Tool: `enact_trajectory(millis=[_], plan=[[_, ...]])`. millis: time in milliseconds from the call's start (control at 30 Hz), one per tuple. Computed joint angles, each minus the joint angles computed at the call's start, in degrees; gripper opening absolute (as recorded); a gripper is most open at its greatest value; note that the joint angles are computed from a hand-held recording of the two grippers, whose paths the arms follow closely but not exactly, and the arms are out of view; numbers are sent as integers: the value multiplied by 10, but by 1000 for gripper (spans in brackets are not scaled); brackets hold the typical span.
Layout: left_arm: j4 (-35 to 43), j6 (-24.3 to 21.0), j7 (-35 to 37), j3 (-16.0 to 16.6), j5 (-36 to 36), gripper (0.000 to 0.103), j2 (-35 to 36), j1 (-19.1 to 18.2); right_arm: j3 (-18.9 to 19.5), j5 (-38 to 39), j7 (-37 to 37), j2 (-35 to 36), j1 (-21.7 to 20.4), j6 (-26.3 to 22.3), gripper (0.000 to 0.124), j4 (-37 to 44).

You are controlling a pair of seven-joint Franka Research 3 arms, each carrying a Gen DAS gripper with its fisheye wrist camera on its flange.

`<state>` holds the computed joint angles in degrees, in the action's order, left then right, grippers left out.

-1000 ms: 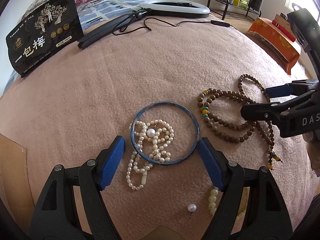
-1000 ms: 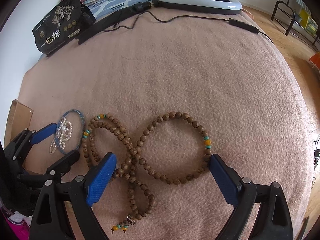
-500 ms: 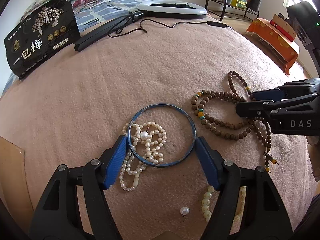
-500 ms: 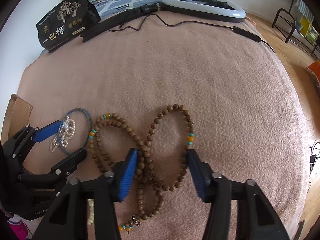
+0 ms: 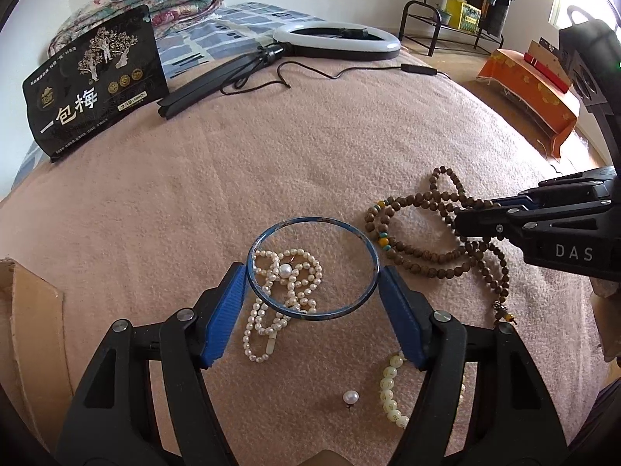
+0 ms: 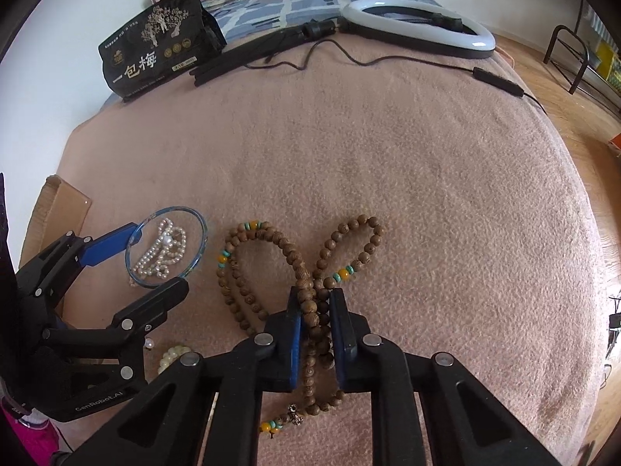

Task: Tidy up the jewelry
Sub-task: 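Close the left gripper on the blue bangle while the right gripper grasps the wooden bead necklace, then lift the bangle and bead necklace and carry both over the cardboard box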

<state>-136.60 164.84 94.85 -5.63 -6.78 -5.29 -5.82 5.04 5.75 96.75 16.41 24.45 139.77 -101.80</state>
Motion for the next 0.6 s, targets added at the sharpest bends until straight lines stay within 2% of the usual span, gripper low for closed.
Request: enact_trajectory(millis=[333, 600], plan=[[-15, 3, 3, 15, -17, 71, -46, -10, 0, -19, 9, -48, 1, 42, 11, -35], [-48, -2, -12, 34, -11, 71, -116, -23, 7, -61, 19, -100, 5, 76, 11, -65]])
